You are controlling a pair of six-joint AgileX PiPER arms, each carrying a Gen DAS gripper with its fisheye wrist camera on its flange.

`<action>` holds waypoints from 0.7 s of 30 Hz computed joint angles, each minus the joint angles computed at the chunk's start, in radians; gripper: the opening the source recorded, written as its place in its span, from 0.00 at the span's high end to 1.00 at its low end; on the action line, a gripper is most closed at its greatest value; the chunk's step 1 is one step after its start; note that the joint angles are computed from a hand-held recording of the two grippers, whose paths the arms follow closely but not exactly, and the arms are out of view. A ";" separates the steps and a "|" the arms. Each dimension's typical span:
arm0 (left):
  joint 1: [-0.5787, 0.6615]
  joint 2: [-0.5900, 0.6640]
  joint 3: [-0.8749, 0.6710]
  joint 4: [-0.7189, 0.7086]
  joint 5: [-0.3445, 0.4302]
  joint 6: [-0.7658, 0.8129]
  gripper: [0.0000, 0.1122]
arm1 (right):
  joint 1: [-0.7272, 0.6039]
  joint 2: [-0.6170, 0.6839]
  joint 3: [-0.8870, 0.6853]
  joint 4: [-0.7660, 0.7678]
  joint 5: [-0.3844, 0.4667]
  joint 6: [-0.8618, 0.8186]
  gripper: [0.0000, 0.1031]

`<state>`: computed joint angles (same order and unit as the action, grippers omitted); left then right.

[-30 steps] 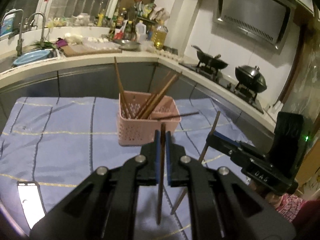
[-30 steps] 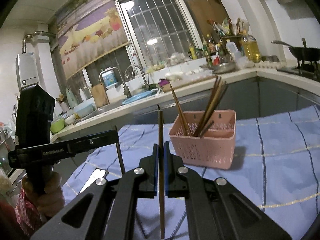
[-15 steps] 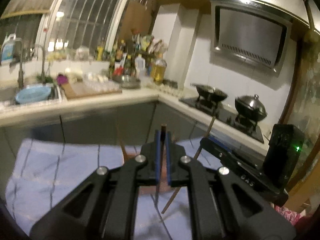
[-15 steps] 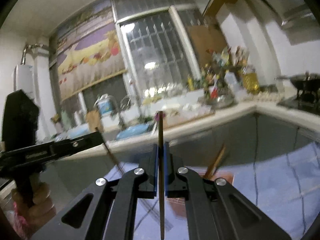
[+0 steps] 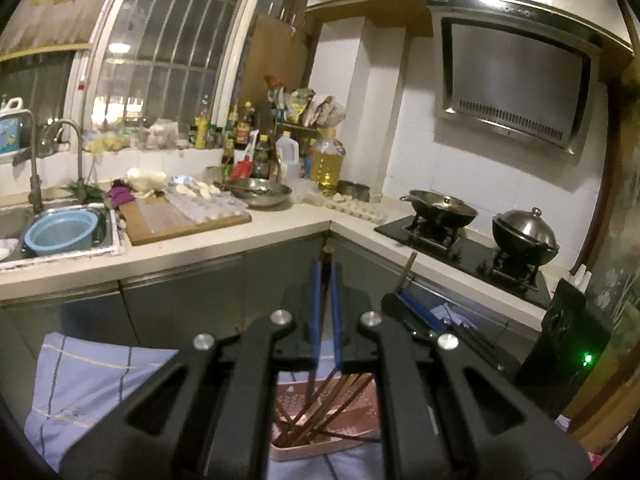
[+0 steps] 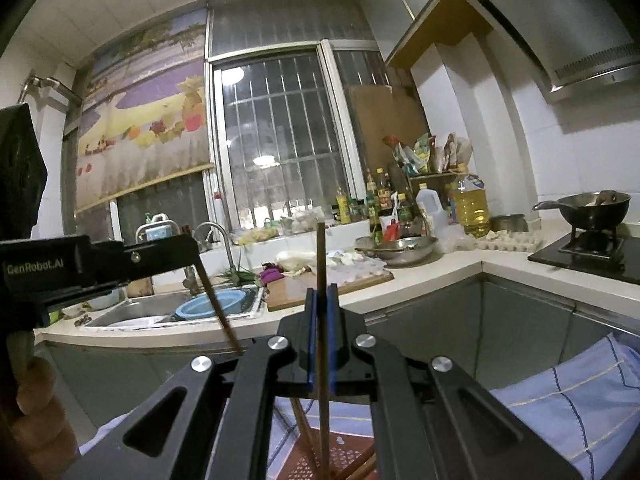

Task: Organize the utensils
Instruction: 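Lower both chopsticks into the pink basket and open both tools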

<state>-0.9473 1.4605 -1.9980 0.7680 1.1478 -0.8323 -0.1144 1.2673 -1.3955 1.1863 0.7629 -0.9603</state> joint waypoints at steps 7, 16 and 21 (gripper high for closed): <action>0.110 -0.029 0.143 -0.109 -0.113 -0.006 0.96 | 0.056 0.010 0.070 -0.048 -0.051 -0.026 0.95; 0.096 -0.043 0.256 -0.126 -0.125 -0.047 0.96 | 0.067 0.016 0.080 -0.222 0.031 0.111 0.87; 0.045 -0.048 0.276 -0.089 -0.069 -0.092 0.96 | -0.079 -0.070 0.135 -0.069 0.124 0.047 0.53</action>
